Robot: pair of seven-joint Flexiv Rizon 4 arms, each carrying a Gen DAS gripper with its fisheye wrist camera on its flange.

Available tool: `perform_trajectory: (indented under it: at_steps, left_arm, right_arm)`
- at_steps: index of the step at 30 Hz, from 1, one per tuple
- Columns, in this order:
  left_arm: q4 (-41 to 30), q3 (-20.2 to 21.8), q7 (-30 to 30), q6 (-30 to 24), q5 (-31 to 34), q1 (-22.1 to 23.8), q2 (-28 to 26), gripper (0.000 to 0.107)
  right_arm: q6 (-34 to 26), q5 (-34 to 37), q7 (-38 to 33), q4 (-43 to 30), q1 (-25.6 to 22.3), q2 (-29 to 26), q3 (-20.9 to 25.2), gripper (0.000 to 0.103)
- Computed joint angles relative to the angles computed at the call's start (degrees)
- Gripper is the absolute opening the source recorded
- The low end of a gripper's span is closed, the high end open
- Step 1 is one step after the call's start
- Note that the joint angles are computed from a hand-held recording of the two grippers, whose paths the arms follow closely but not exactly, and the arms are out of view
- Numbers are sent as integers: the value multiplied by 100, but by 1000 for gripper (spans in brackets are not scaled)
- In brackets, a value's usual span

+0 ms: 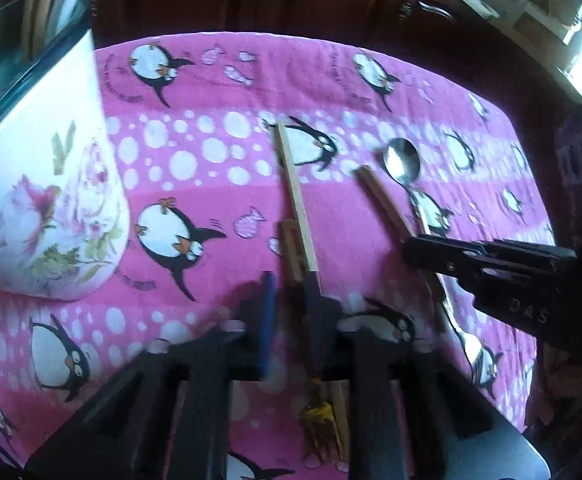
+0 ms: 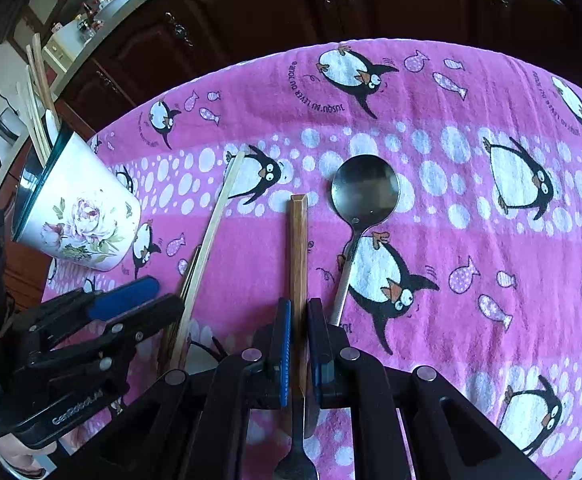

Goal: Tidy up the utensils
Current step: 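Grasp the gold fork with the left tool while the right tool grasps a dark chopstick, then lift the fork and chopstick and carry them above the holder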

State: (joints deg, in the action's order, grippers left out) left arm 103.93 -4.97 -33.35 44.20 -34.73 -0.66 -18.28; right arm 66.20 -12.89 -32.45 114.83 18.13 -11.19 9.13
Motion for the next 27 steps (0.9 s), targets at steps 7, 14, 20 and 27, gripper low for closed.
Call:
perform_trajectory:
  at_steps: [7,14,20,27]
  left_arm:
    - [97,135,53,-269,28,158,111,8]
    - [77,215,1,-445,125,207,179,8]
    - [-57,177,-273,21,356,52,13,14]
    - [-169,31,-113,-98,243,170,-107,6]
  right_arm:
    - [40,911,-579,-80,-78,41,335,8]
    - [-373,1019,-788,-199,162,55,339,7]
    - [-600,772,-741,-591,177,-233,190,12]
    - [-599,571,-863,-868,175,-514,112,9]
